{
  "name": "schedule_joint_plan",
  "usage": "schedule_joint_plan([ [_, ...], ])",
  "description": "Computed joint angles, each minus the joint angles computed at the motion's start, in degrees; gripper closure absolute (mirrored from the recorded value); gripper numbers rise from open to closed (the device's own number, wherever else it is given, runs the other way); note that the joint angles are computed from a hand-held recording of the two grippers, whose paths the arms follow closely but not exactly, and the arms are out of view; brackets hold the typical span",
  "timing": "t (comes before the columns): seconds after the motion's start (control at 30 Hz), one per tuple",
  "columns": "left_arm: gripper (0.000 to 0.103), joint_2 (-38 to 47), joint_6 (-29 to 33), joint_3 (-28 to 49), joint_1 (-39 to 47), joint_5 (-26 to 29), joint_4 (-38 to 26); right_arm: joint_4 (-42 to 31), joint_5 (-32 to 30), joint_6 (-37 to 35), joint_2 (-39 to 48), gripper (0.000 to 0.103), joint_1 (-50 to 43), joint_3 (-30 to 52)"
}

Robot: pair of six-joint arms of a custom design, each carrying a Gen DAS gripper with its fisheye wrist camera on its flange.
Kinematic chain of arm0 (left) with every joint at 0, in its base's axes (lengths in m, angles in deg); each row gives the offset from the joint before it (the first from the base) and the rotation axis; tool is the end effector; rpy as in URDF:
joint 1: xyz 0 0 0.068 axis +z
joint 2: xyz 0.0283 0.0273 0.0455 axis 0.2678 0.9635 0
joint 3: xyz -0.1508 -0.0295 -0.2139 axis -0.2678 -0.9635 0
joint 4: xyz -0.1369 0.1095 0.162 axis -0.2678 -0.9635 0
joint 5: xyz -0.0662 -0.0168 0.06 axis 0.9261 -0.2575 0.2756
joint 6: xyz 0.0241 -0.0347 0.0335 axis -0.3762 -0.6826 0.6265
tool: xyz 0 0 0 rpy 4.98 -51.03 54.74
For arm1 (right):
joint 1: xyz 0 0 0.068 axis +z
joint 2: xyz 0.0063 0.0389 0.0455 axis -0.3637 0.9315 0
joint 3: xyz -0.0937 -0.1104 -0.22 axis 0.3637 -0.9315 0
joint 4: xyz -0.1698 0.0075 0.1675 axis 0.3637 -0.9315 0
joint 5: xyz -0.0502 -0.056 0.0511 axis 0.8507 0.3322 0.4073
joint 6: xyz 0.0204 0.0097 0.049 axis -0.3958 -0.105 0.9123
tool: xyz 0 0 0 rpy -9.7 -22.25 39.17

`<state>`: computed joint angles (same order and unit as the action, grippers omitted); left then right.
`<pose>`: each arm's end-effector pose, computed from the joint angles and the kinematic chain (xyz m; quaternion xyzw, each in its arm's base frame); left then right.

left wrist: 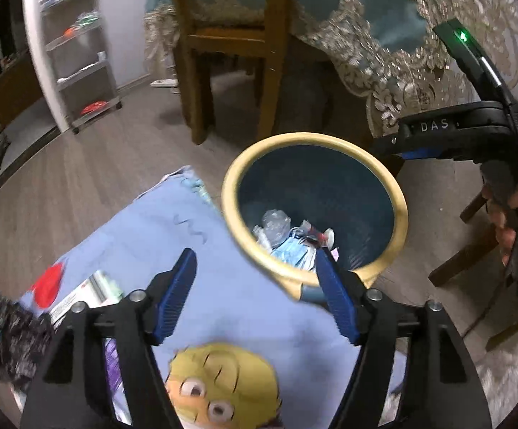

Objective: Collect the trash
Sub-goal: 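Move both tools back over the remaining trash on the cushion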

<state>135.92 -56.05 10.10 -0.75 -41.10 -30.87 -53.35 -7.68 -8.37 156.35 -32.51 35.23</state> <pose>0.2527 -0.0791 0.3141 0.2308 0.9108 -0.0880 0.3307 0.3211 -0.0570 0.3178 0.1388 0.9532 0.0801 0.2564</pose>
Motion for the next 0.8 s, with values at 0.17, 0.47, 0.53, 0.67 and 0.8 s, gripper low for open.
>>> schedule_joint_plan([
  [0.17,0.028,-9.81,6.88,-0.03,8.99,3.41,-8.41,-0.93,-0.73,-0.15,-5.04,0.020,2.87,-1.13],
  [0.47,0.018,-17.61,32.17,7.25,45.47,21.41,-29.74,-2.97,2.44,3.48,-14.48,0.010,14.93,-2.27],
  [0.53,0.018,-16.77,37.69,8.38,53.78,25.78,-33.81,-2.55,3.41,5.59,-16.36,0.010,18.40,-3.49],
  [0.67,0.018,-14.27,44.90,9.24,64.50,30.30,-37.84,-2.41,4.87,9.27,-17.17,0.009,25.19,-4.58],
  [0.8,0.018,-13.00,49.62,8.25,69.77,31.47,-38.54,-1.91,6.94,11.89,-17.25,0.009,30.67,-6.06],
])
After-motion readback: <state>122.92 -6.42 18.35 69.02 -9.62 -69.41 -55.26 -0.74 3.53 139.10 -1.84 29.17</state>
